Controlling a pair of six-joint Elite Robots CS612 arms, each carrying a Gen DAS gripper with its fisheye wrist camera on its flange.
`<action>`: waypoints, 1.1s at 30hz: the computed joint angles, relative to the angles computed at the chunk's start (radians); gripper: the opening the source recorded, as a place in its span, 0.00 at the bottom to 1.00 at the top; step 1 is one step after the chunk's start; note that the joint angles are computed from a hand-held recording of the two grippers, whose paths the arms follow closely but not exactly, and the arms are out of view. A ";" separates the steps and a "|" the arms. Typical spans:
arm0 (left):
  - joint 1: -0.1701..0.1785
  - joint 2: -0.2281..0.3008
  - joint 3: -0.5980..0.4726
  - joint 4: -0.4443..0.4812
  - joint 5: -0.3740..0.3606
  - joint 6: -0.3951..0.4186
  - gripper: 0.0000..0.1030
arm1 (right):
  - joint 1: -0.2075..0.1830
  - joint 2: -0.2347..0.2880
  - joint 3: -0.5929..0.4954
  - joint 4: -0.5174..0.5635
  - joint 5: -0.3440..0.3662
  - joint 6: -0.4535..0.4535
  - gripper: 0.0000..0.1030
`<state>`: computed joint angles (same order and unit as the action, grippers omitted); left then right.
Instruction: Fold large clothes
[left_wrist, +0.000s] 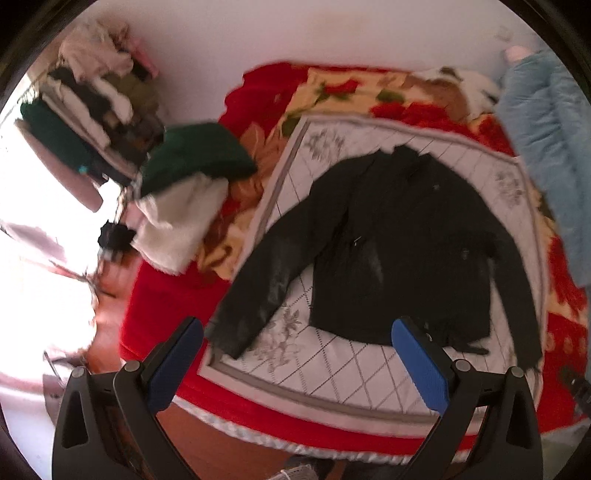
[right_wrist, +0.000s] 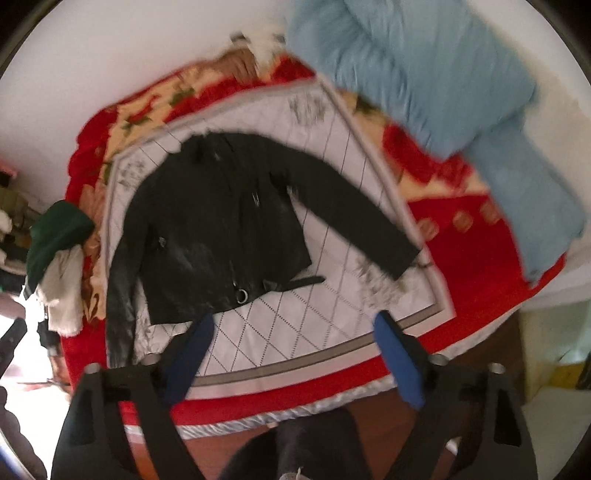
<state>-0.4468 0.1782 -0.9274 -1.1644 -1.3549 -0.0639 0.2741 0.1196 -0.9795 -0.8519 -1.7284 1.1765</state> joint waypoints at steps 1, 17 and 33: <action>-0.004 0.009 0.015 0.000 0.032 -0.014 1.00 | -0.018 0.048 -0.048 -0.017 0.039 -0.002 0.73; 0.018 -0.009 0.485 -0.125 0.055 -0.159 1.00 | -0.153 0.360 -0.107 -0.221 0.207 -0.100 0.77; 0.024 0.045 0.435 -0.177 -0.064 -0.037 0.08 | -0.141 0.345 0.032 -0.312 0.238 -0.175 0.11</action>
